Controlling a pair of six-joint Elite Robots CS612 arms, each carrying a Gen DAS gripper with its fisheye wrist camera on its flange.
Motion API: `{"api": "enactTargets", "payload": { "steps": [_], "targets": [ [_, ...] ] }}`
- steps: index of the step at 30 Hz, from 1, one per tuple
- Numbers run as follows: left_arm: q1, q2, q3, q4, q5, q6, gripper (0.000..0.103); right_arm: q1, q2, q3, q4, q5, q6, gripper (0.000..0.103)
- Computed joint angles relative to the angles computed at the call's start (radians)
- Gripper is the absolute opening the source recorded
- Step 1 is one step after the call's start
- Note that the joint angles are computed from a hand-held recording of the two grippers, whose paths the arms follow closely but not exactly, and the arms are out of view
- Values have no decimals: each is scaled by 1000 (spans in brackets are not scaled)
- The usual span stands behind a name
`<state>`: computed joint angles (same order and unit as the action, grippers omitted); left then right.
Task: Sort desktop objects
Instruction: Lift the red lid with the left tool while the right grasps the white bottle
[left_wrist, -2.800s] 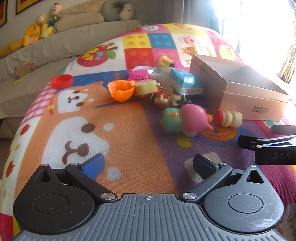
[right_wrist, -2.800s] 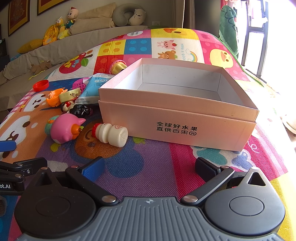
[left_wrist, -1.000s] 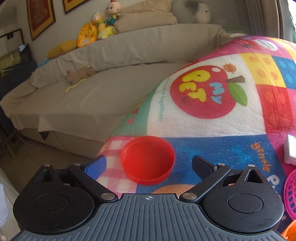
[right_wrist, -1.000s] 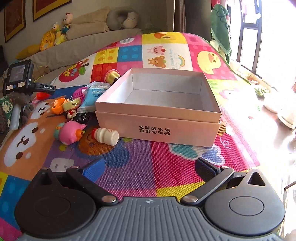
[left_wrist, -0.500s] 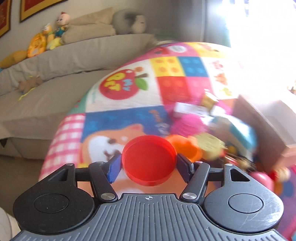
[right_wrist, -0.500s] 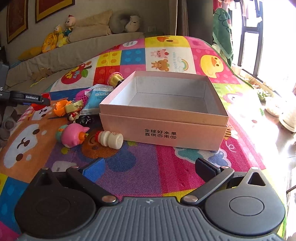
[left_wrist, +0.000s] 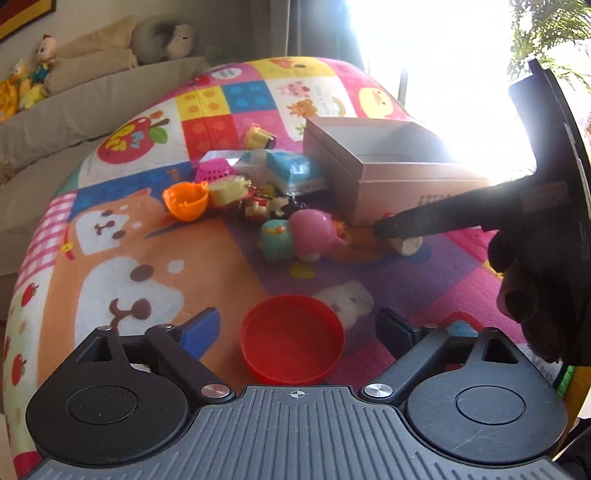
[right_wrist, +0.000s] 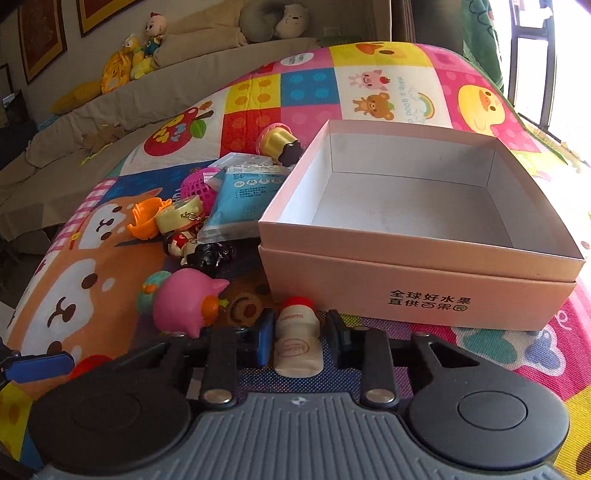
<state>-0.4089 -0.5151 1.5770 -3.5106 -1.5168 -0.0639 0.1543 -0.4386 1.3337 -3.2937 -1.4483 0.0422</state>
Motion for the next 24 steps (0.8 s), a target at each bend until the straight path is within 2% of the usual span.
{"api": "enactTargets", "payload": {
  "steps": [5, 10, 12, 13, 15, 17, 18, 20, 24],
  "targets": [
    [-5, 14, -57, 19, 21, 0, 97, -22, -47, 122, -83, -22, -32, 28],
    [-14, 56, -176, 162, 68, -33, 97, -39, -76, 199, -133, -32, -47, 28],
    [-19, 73, -212, 190, 98, -30, 94, -40, -78, 210, -153, -39, -56, 28],
    [-21, 80, -226, 199, 112, -30, 91, -39, -78, 210, -160, -46, -61, 30],
    [-17, 83, -237, 217, 107, -46, 74, -36, -76, 207, -174, -45, -62, 40],
    [-17, 78, -224, 206, 110, -56, 73, -32, -69, 197, -196, -41, -67, 53],
    [-17, 73, -210, 196, 111, -53, 72, -29, -66, 190, -197, -41, -68, 55],
    [-16, 58, -175, 176, 93, -44, 72, -21, -56, 164, -184, -51, -44, 69],
    [-16, 28, -103, 139, 52, -18, 72, -8, -32, 102, -127, -50, 14, 72]
  ]
}}
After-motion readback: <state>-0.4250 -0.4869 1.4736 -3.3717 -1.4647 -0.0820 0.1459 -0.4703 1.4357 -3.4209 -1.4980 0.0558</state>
